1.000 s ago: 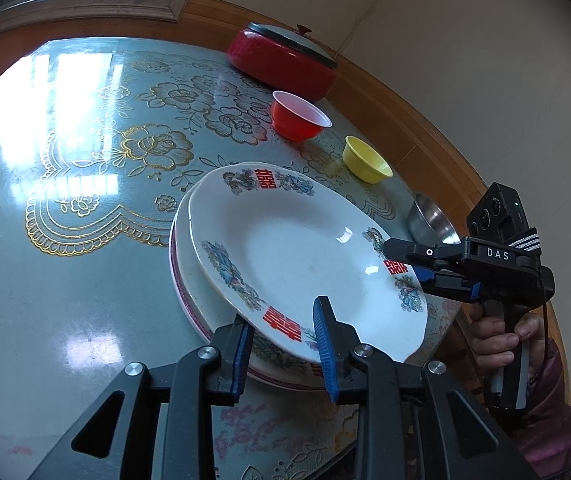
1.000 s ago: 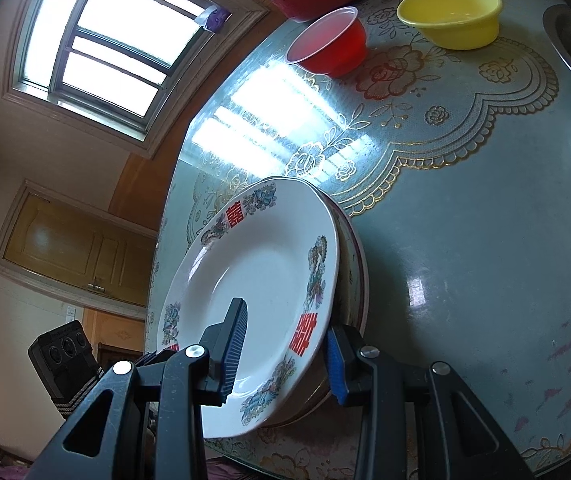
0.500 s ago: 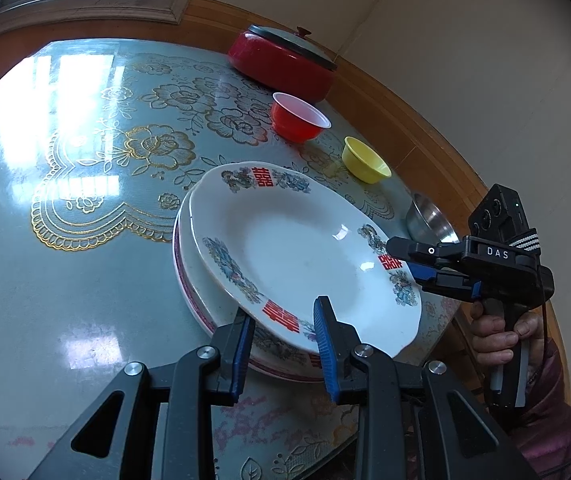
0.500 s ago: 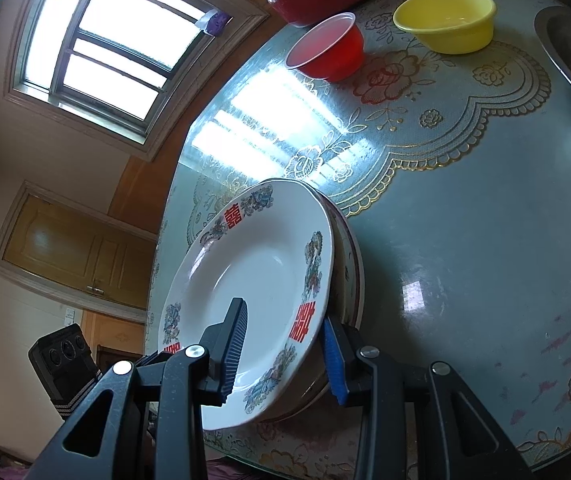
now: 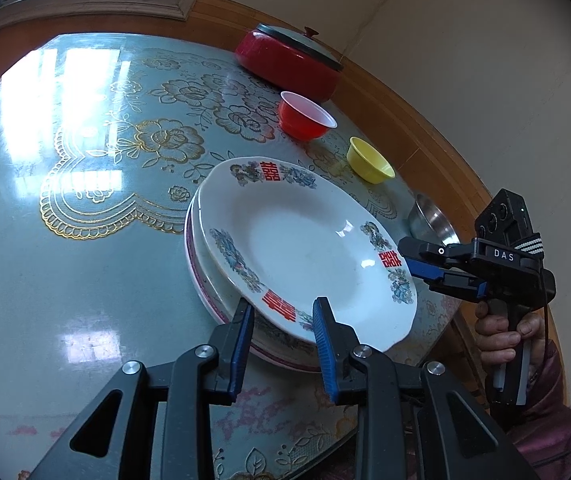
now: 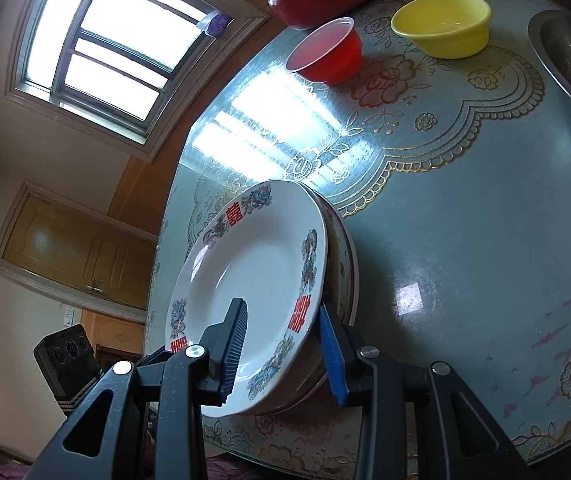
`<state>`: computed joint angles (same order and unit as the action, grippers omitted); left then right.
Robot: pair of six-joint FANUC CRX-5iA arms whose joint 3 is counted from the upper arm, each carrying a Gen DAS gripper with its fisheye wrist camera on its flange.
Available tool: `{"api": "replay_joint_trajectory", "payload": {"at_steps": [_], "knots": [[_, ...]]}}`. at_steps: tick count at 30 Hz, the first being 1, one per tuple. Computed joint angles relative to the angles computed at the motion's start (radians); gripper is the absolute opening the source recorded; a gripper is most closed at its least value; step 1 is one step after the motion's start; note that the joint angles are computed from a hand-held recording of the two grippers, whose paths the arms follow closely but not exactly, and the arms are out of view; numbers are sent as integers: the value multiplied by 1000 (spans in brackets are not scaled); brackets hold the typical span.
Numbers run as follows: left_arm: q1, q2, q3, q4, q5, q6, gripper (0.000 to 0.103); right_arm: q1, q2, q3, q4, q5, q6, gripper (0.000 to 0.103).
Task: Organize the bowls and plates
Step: 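Lower the held white plate onto the plate stack with both grippers, then open both grippers to release the plate on the stack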
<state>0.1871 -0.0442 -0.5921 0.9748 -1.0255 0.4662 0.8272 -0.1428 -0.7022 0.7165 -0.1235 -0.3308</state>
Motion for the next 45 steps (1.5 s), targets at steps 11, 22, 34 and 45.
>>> {"api": "replay_joint_trajectory", "payload": {"at_steps": [11, 22, 34, 45], "knots": [[29, -19, -28, 57, -32, -64, 30, 19, -19, 18, -68, -52, 93, 37], [2, -20, -7, 13, 123, 42, 45, 37, 23, 70, 15, -222, 62, 37], [-62, 0, 12, -51, 216, 23, 39, 83, 101, 159, -16, -380, 188, 19], [-53, -25, -6, -47, 209, -19, 37, 142, 132, 231, -41, -547, 317, 19]]}}
